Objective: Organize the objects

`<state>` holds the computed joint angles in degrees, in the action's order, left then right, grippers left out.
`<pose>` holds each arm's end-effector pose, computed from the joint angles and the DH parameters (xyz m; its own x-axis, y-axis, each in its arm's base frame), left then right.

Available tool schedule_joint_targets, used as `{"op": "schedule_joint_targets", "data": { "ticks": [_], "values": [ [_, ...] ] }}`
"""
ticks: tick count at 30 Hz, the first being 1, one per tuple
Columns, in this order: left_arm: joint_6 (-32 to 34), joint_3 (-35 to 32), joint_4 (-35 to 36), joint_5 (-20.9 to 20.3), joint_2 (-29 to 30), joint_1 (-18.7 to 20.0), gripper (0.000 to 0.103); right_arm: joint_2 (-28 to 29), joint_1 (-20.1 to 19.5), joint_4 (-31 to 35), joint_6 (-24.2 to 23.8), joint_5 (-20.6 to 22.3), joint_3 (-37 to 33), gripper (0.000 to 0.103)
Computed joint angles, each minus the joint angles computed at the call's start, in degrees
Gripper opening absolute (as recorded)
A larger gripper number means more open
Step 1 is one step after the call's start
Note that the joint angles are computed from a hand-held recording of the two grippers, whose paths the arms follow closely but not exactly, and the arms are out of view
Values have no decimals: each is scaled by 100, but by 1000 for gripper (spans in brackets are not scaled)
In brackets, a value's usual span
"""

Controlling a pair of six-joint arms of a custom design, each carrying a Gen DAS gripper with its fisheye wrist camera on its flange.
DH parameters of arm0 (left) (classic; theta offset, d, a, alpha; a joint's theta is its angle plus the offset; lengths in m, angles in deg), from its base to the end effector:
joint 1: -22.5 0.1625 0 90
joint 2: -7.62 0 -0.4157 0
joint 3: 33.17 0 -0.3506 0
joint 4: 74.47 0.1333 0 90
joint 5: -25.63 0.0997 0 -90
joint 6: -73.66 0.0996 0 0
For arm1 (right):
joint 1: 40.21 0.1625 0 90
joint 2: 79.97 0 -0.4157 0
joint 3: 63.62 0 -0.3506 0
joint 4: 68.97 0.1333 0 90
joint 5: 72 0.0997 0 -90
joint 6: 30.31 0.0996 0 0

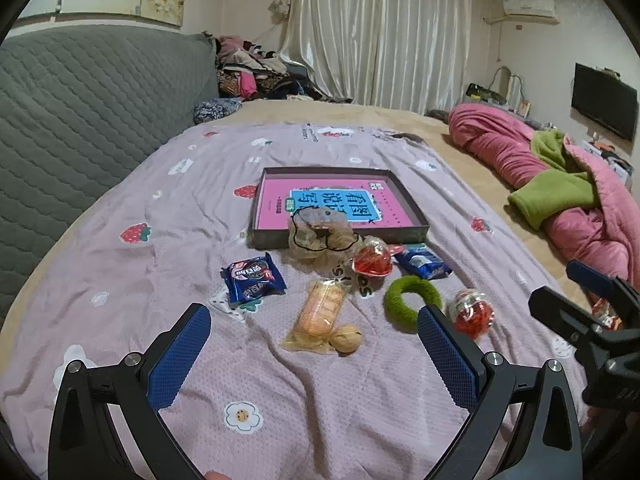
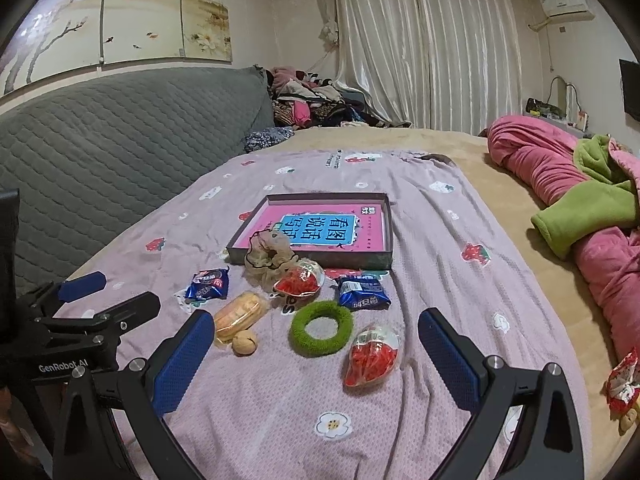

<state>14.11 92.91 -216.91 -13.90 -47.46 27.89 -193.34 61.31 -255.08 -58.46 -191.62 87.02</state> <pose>-0.4048 -0.2492 0.0800 -0.7201 0.2561 -0.6449 0.6375 0.6113 -0.4690 0.1303 -0.2182 0.3723 -0.7768 -0.0269 0.6292 -0.5328 0.5606 -0.6339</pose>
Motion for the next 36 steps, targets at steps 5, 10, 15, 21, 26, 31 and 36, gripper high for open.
{"op": "schedule_joint_targets", "data": {
  "ticks": [5,10,15,21,26,31,36],
  "values": [
    [241,33,-410,-120,216,213,103,55,-407,-142,-133,274,59,103],
    [455,-4,-630,-245,426,397,103,56,-857,-154,-241,545,142,103],
    [739,-155,-809,-318,696,601,103,97,-1254,-182,-341,733,179,103],
    [1087,-275,-1150,-489,968,893,103,99,-1677,-166,-474,981,177,103],
    [1361,-376,-1358,-594,1166,1135,103,184,-2055,24,-425,1209,113,103],
    [1619,-539,-1428,-571,1361,1313,103,488,-2163,-107,-431,1105,47,103],
    [1837,-702,-1486,-482,1528,1453,103,798,-2253,-221,-391,930,-66,103]
  ]
}}
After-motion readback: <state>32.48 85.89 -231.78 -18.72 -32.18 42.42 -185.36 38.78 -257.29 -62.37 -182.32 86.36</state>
